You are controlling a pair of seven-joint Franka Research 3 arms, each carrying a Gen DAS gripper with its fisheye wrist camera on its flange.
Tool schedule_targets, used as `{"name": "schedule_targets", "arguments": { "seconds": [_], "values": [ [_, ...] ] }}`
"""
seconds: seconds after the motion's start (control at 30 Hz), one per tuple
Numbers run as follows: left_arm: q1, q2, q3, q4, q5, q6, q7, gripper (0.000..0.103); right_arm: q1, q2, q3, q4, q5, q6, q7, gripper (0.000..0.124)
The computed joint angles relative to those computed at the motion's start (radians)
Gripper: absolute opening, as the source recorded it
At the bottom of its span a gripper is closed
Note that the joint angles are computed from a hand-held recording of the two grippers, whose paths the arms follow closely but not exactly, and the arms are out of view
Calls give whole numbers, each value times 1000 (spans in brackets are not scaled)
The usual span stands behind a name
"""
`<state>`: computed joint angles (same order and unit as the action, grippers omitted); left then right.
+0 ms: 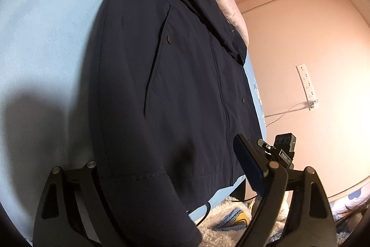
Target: Fold large clothes
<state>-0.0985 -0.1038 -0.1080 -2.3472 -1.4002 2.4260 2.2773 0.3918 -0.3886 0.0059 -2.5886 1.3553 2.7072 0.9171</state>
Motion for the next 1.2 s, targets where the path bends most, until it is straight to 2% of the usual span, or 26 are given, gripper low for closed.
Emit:
{"name": "schedule_targets", "arguments": {
  "seconds": [0.23, 0.33, 0.47, 0.6, 0.7, 0.77, 0.9, 0.97, 1.0, 1.07, 1.2],
  "values": [
    [6, 54, -13, 64, 8, 1, -39, 88, 0, 55, 8, 52, 32, 17, -32, 69],
    [4, 59, -23, 73, 12, 20, -52, 87, 5, 58, 11, 54, 97, 35, -84, 67],
    [-8, 38, -32, 55, 38, 50, -68, 71, -1, 39, 35, 28, 42, 89, -22, 41],
    [-17, 34, -29, 41, 35, 79, -80, 60, 5, 32, 10, 13, 106, 83, -35, 23],
    [-15, 39, -24, 41, 21, 77, -94, 53, 1, 35, 16, 15, 136, 91, -48, 22],
    [-15, 39, -24, 41, 28, 81, -104, 47, -1, 34, 29, 16, 112, 104, -26, 22],
    [-15, 41, -25, 45, 26, 89, -109, 43, -2, 34, 43, 20, 22, 122, 63, 20],
    [-18, 33, -28, 46, 19, 95, -94, 32, 5, 33, 38, 18, -8, 128, 87, 17],
    [-21, 27, -28, 47, 11, 95, -79, 31, 12, 31, 32, 21, -9, 128, 84, 16],
    [-27, 11, -29, 46, -7, 102, -41, 20, 27, 29, 13, 29, 23, 117, 54, 16],
    [-30, 5, -16, 59, -71, 64, -1, 17, 31, 33, -13, 49, 141, 63, -28, 14]
  ]
}}
